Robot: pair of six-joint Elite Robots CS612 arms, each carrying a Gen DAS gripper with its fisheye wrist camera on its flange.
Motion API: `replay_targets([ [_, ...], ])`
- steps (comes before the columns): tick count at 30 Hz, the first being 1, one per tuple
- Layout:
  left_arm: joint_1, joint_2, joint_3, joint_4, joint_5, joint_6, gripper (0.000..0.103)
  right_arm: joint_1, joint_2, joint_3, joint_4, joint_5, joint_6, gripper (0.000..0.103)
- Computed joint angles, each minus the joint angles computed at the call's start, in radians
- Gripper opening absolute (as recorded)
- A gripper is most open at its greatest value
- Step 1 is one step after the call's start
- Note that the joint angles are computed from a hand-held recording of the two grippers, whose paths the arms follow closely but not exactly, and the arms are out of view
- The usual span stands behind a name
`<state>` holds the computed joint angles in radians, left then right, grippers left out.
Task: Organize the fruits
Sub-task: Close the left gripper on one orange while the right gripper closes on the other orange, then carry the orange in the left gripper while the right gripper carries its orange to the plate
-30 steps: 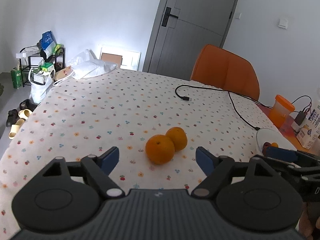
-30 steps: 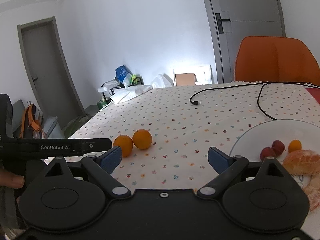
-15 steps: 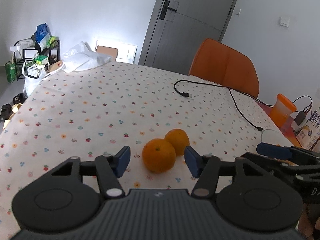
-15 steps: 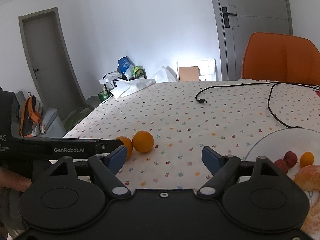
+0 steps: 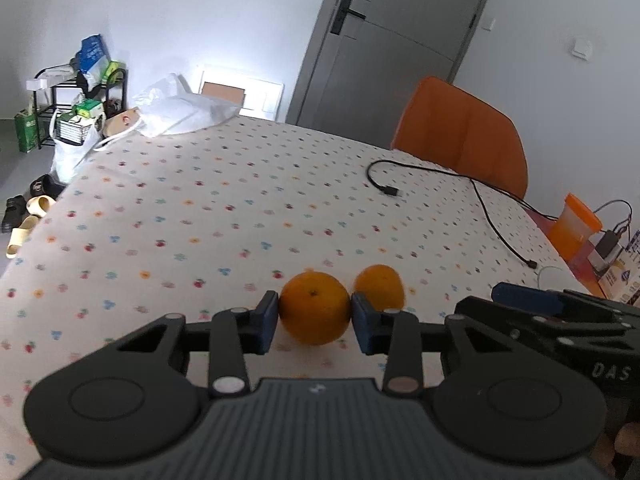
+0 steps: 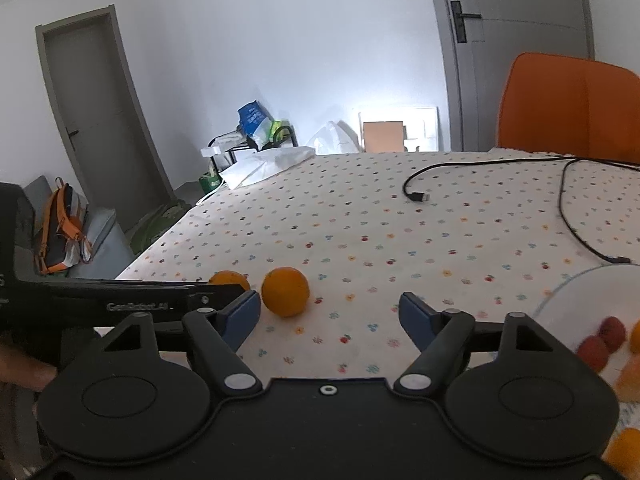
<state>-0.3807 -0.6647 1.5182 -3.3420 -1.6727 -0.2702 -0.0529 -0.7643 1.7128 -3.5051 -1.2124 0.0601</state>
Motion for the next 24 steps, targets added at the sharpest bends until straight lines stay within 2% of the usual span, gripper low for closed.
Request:
replay_targets([
  [12, 0.026, -0.008, 0.013, -0.009, 0.026, -0.025, 0.038, 0.031, 0.038, -0.075, 0.078, 0.004, -0.015, 0.071],
  [16, 0.031, -0.012, 0.017, -0.012, 0.029, -0.026, 0.038, 0.043, 0.050, -0.099, 0.103, -0.015, -0.028, 0.070],
  [17, 0.031, -0.013, 0.018, -0.014, 0.028, -0.025, 0.038, 0.044, 0.053, -0.103, 0.107, -0.016, -0.026, 0.067],
  [18, 0.031, -0.014, 0.019, -0.015, 0.029, -0.025, 0.038, 0.045, 0.056, -0.110, 0.114, -0.013, -0.023, 0.056],
  [19, 0.031, -0.016, 0.021, -0.017, 0.030, -0.024, 0.038, 0.046, 0.058, -0.116, 0.131, -0.015, -0.020, 0.036],
  [24, 0.028, -0.022, 0.032, -0.030, 0.032, -0.022, 0.038, 0.051, 0.052, -0.105, 0.126, -0.023, -0.032, 0.034],
])
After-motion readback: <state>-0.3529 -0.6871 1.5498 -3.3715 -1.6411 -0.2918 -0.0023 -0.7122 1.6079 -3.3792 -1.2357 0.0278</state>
